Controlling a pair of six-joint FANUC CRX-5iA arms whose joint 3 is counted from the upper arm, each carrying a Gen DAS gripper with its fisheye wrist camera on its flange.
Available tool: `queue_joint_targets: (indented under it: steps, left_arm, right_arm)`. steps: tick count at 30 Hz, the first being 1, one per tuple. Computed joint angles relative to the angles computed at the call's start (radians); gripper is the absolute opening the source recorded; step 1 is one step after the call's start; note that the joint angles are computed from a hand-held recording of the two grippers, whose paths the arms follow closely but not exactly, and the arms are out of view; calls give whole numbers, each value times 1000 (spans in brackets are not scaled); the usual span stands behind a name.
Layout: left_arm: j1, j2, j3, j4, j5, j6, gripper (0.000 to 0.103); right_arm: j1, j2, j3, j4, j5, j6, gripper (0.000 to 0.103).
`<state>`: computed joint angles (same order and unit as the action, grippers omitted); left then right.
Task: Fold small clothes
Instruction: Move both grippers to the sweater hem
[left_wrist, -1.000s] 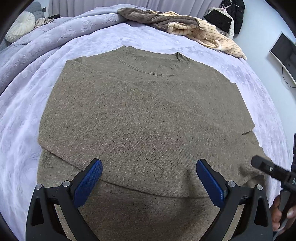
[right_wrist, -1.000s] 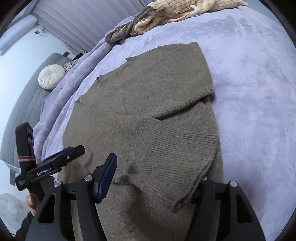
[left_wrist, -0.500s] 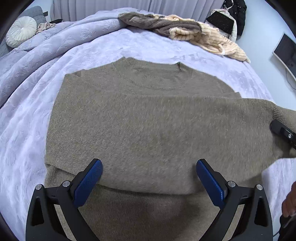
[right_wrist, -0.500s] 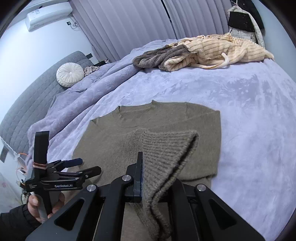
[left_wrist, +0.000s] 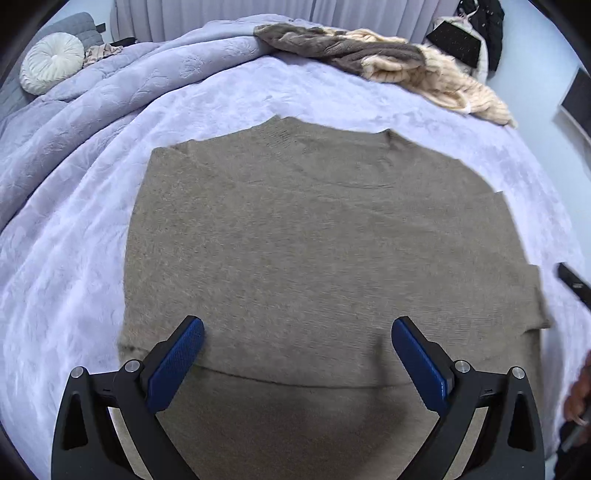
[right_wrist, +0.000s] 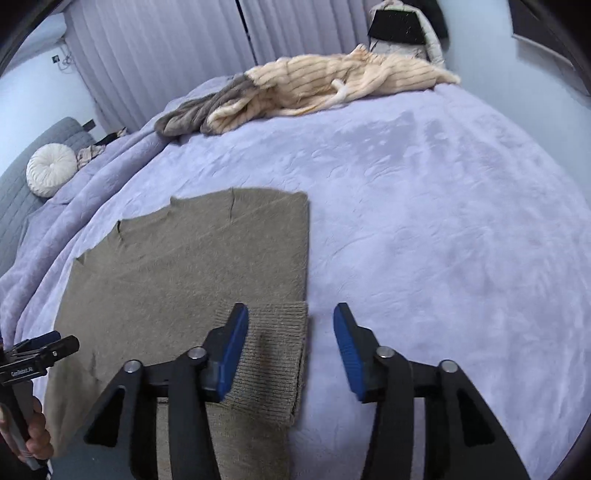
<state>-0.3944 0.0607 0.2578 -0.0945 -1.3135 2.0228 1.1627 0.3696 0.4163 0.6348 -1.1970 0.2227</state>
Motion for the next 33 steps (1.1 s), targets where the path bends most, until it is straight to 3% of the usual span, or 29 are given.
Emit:
queue_joint_targets:
  steps: [2,5,6,8,11,13,16,23,28,33]
  left_arm:
    - [17,11,-7,-8,-25,15,102]
    - [73,-22,-75,43,3,8,102]
    - [74,-26,-75,41,-2,5,101]
    - [47,-19,-40,-5,-44,10,101]
    - [-1,-39,-21,-37,-60,6,101]
    - [-37,-60,-25,-46,-46,0,102]
    - [-102,-65,-8,-75,-45,2,102]
    - [-173,-43,-35,-85,-103,19,102]
    - [-195,-89,-104,-84,-91,59,102]
    - [-227,-128,-136,-97,-98,84,102]
  right_arm:
    - [13,7,26,-27,23,53,59]
    - [10,52,117,-200,61,223,59]
    - [5,79,156,-248,39,262,59]
    - [-5,180,295,-312,-112,321,59]
    - [14,240,389,-264,-198,314,60]
    - [38,239,406,-231,-187,334,61]
    - [77,265,455,-175,-227,365,70]
    - [101,263,430,-290,-275,392,71]
    - [164,245,366,-202,-311,386,74]
    - [209,181,247,-164,-287,332,75]
